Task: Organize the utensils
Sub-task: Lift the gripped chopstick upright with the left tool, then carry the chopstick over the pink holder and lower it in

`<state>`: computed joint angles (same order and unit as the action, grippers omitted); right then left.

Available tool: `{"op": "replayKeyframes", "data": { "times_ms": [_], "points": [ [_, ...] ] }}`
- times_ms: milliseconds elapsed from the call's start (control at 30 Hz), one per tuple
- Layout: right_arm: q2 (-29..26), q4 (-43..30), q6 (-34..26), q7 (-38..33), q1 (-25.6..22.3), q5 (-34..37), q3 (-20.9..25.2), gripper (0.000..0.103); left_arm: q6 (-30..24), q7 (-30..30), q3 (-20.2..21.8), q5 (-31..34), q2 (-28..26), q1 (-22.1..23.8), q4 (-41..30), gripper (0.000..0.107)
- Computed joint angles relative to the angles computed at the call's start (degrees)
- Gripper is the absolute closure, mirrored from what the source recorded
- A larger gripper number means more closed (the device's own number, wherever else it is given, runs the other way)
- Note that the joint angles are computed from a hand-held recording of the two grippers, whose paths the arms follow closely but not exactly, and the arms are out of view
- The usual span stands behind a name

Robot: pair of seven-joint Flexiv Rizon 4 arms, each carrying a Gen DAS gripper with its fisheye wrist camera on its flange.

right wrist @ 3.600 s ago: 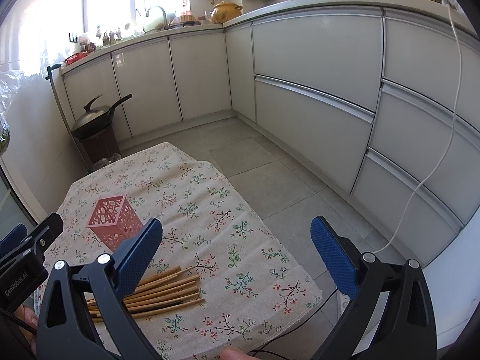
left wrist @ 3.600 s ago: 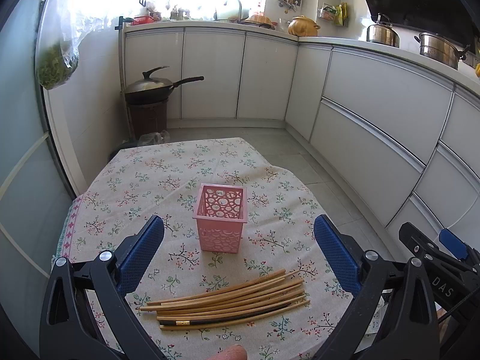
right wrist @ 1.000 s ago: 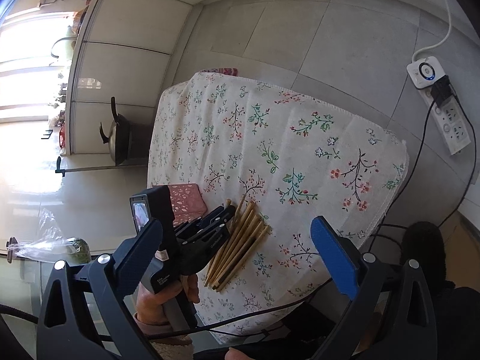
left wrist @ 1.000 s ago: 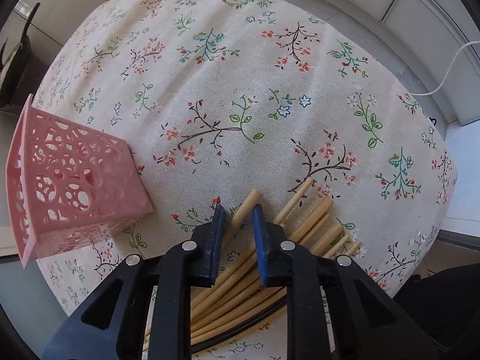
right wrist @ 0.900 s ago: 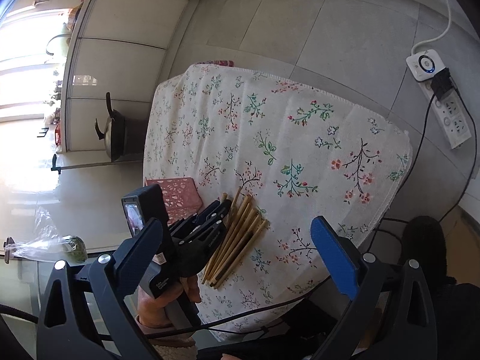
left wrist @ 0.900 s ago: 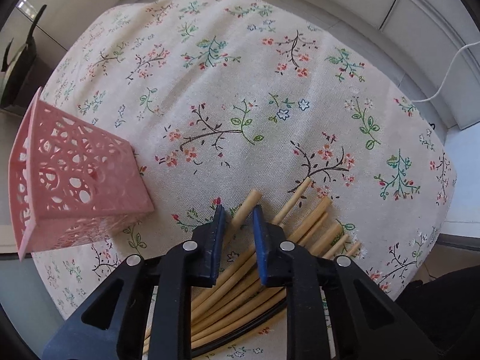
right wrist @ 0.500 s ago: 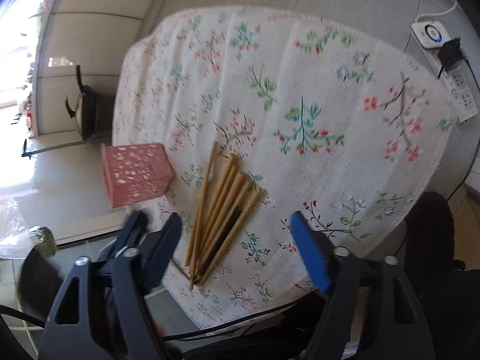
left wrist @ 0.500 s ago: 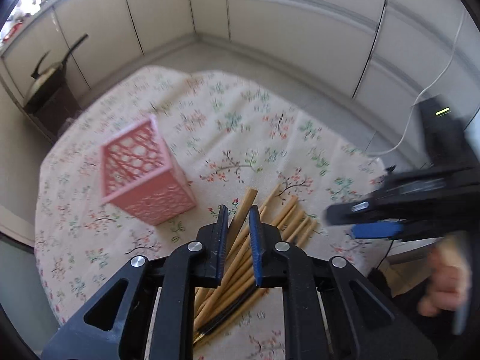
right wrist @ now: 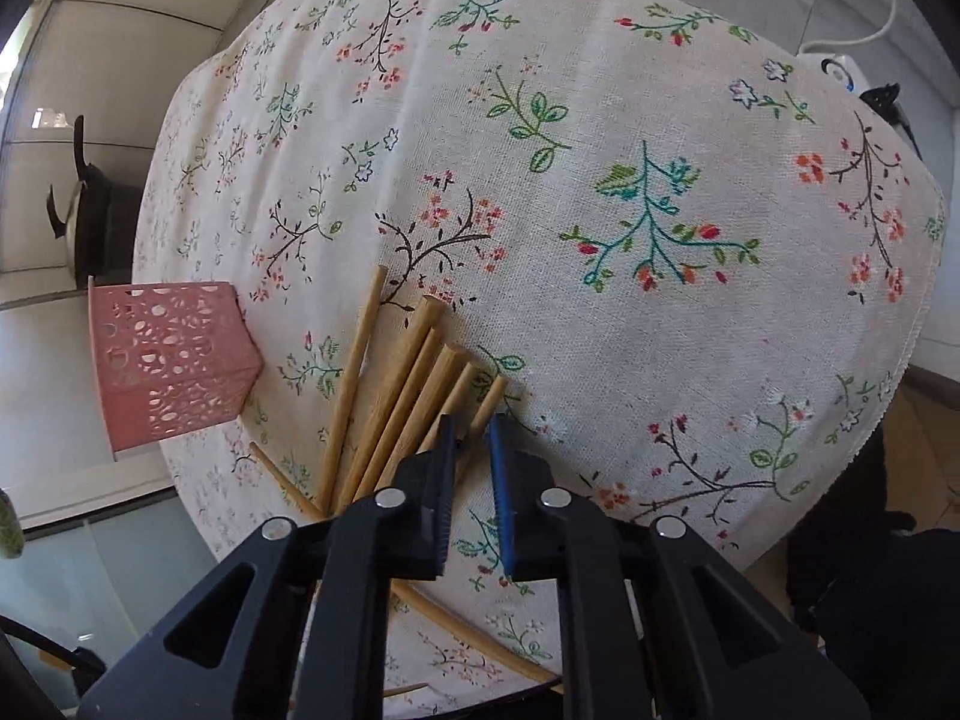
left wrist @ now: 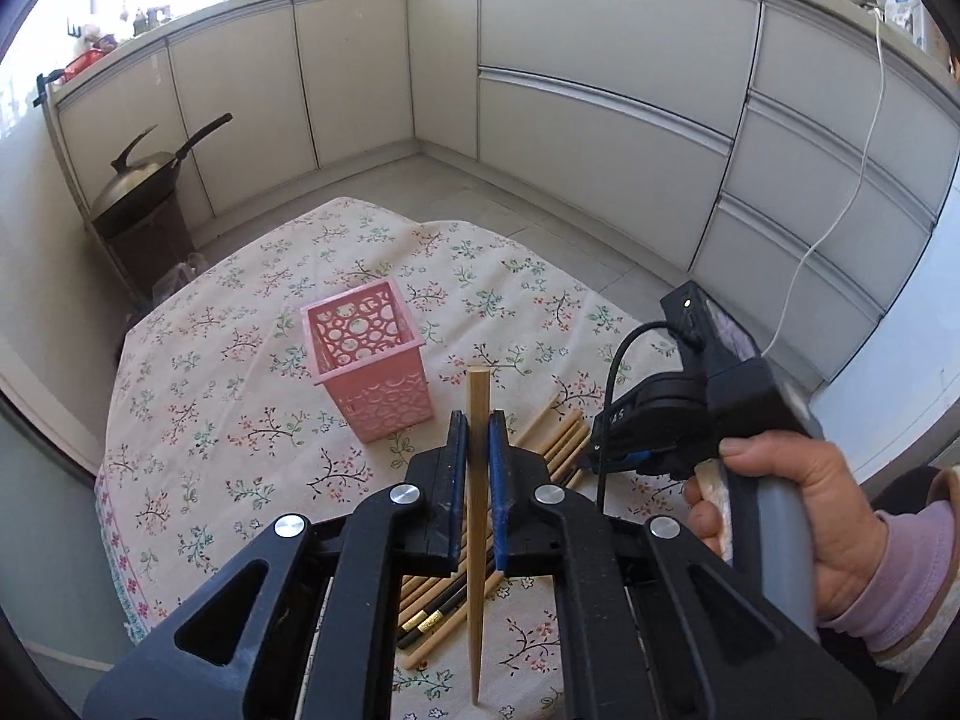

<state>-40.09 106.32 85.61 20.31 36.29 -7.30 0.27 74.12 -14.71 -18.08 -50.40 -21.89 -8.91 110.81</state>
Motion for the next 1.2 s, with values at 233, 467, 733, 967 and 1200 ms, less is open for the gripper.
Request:
{"op": "replayKeyframes", "data": {
  "times_ms": [233,467,733,967,1200],
  "points": [
    [0.6,1.4,0.9,0.3,1.9,-1.2,-2.9,0.096,-0.2,1.2,-0.2,-3.7,0.2,0.0,-0.6,0.1],
    [-0.5,0.7,4.2,-4.3,-0.6,-1.7,-1.3,0.09,0.4,0.0,0.3,-3.5,-0.4,-0.5,-1.1,0.1],
    [4.1,2.6,0.4,-8.0,7.5,-8.5,-10.9,0.072,0.5,2.4,-0.7,-8.5,0.7,0.7,-1.1,0.1],
    [-2.4,-11.9,-13.4,-26.1,-3.3,-11.6,4.9,0.072,-0.1,5.8,1.0,-14.1,1.9,-0.4,-1.4,0.1],
    [-2.7,-11.8,-13.7,-26.3,-1.3,-11.2,1.9,0.098,-0.2,5.6,2.4,-15.5,1.7,-1.3,-2.2,0.1]
  ]
}}
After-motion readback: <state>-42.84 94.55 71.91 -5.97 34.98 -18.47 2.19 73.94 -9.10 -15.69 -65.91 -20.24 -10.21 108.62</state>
